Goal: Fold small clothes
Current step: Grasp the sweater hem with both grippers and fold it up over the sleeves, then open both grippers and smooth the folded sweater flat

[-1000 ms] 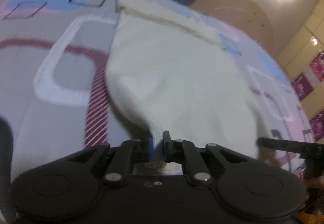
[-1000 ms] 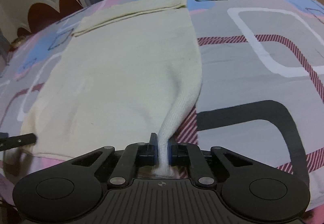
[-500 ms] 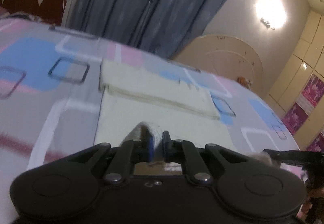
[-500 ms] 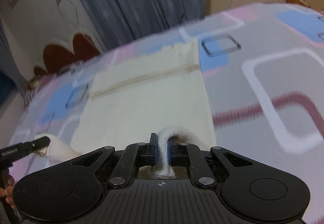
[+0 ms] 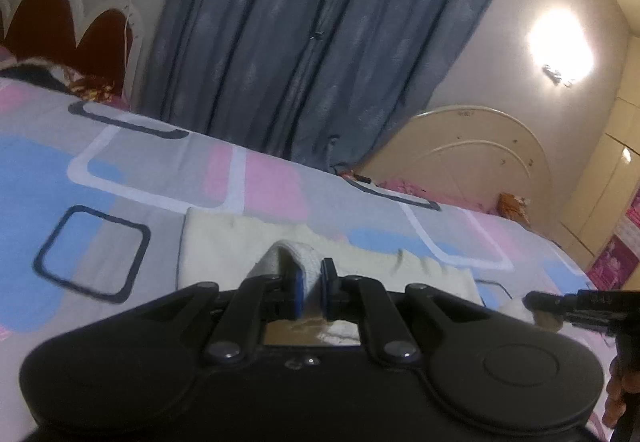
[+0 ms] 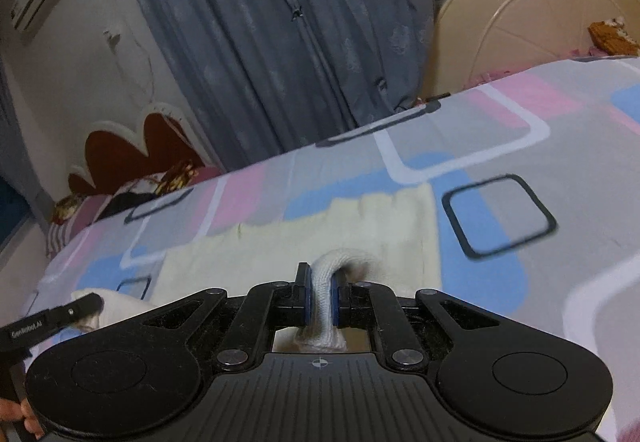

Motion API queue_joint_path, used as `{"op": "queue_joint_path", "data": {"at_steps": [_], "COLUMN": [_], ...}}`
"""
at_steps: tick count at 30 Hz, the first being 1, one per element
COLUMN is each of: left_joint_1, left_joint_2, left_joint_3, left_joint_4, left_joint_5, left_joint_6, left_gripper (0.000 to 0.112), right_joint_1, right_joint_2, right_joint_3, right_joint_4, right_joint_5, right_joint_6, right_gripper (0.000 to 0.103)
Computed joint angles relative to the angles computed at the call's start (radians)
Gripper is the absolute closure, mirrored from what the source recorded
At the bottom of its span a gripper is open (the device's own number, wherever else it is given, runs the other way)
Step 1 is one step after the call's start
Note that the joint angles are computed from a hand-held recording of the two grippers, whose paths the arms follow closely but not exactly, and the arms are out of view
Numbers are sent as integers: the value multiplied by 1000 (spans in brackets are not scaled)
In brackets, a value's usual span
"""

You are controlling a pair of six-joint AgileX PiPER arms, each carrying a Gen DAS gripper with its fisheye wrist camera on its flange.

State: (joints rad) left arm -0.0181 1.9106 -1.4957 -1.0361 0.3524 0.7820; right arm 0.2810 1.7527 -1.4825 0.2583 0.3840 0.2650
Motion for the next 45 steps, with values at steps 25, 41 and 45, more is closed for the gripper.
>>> {"op": "queue_joint_path", "data": {"at_steps": [25, 41, 45], "left_joint_1": [-62, -35, -45], "left_joint_2": [467, 455, 434], "left_joint_3": [-754, -645, -620], "left_joint_4": [926, 990, 1042], "left_joint_5": [228, 241, 224], "left_joint_6": [-887, -874, -901], "left_gripper": [36, 98, 96], "right_joint_1": [-115, -58, -54], "right_joint_2": [444, 495, 455], "right_joint_3": [-562, -575, -525], "right_joint_4": [-84, -370, -388], "right_joint_5": [174, 288, 268], "right_joint_6": [143, 147, 137], "right_gripper": [11, 74, 74]}}
